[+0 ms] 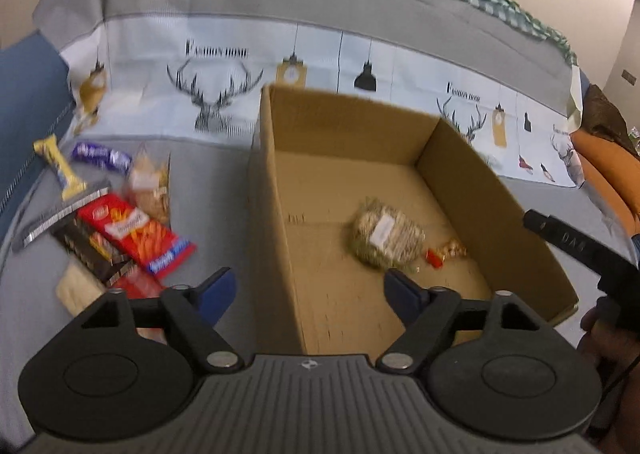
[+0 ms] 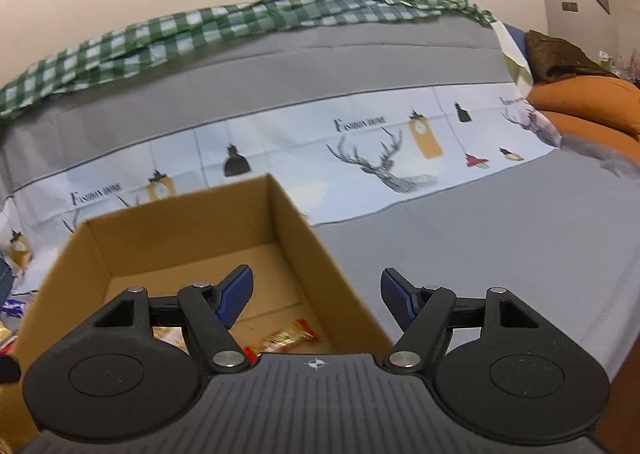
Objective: Organize snacks
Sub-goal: 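Open both tools to drop the nut bag and candy bar into the box, then move both tools back from the box toward the snack pile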
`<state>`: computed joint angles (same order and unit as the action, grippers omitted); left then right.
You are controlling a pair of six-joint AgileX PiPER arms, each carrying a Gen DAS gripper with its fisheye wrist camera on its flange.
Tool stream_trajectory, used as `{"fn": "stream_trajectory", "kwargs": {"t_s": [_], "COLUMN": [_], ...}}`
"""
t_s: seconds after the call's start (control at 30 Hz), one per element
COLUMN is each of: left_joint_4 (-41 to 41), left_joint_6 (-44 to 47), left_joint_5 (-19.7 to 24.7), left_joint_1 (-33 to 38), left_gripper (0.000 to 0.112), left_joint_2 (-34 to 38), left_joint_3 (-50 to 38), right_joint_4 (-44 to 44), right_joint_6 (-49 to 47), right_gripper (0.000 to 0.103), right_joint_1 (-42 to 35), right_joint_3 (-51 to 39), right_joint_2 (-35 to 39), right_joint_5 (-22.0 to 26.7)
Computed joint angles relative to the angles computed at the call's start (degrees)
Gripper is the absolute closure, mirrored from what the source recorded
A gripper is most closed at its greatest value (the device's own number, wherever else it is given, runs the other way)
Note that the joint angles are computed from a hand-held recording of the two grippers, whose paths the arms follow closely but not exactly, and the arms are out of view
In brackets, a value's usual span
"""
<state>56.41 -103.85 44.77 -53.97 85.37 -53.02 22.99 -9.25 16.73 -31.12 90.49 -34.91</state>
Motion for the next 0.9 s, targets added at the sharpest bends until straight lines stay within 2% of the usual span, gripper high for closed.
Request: {"fn": "stream_trajectory", "kwargs": {"t_s": [0.03, 0.1, 0.17, 0.27, 0.37, 0.47, 0.63, 0.77, 0.83, 0.9], "left_joint_4": [0.7, 2.0, 1.8, 2.0, 2.9, 3.1, 3.3, 6.6, 8.2, 10.2], "left_joint_6": [-1.8, -5.2, -6.1, -6.6, -8.6, -8.2, -5.0, -5.8, -5.8, -6.2], "left_joint_5": [-0.3, -1.0, -1.7, 1.3, 1.2, 0.5, -1.0, -0.8, -0.5, -0.2], "left_joint_1": [-0.5, -1.8, -2.7, -5.4, -6.5, -7.0, -7.4, -8.2, -8.7, -9.3], "left_gripper": [0.036, 0.047, 0.054, 0.057, 0.057, 0.057, 0.057, 0.054, 0.054, 0.053], "left_joint_2": [-0.4, -1.1, -1.1, 0.2, -0.3, -0.9, -1.9, -5.0, -6.5, -7.9], "left_joint_3": [0.9, 2.1, 2.6, 1.8, 3.0, 3.6, 4.4, 6.6, 7.4, 8.1], "right_joint_4": [-0.7, -3.8, -5.2, -5.7, -5.6, -7.4, 1.3, -2.1, -4.9, -7.4], "right_joint_6": [0.4, 2.3, 2.5, 2.0, 2.8, 5.1, -1.5, 2.0, 3.7, 5.2], "right_gripper": [0.035, 0.056, 0.066, 0.078, 0.088, 0.088, 0.088, 0.083, 0.076, 0.056], "right_joint_1": [-0.6, -2.1, -2.9, -3.8, -4.9, -6.3, -4.2, -3.4, -2.4, -1.4], "right_joint_3": [0.1, 0.2, 0.3, 0.1, 0.2, 0.3, 0.0, 2.4, 4.9, 7.5], "right_joint_2": [-0.1, -0.4, -0.6, -0.7, -1.1, -1.3, -1.1, -2.5, -3.8, -4.9], "right_joint_5": [0.5, 1.5, 2.3, 3.9, 5.0, 6.0, 5.8, 2.6, -1.3, -5.1]}}
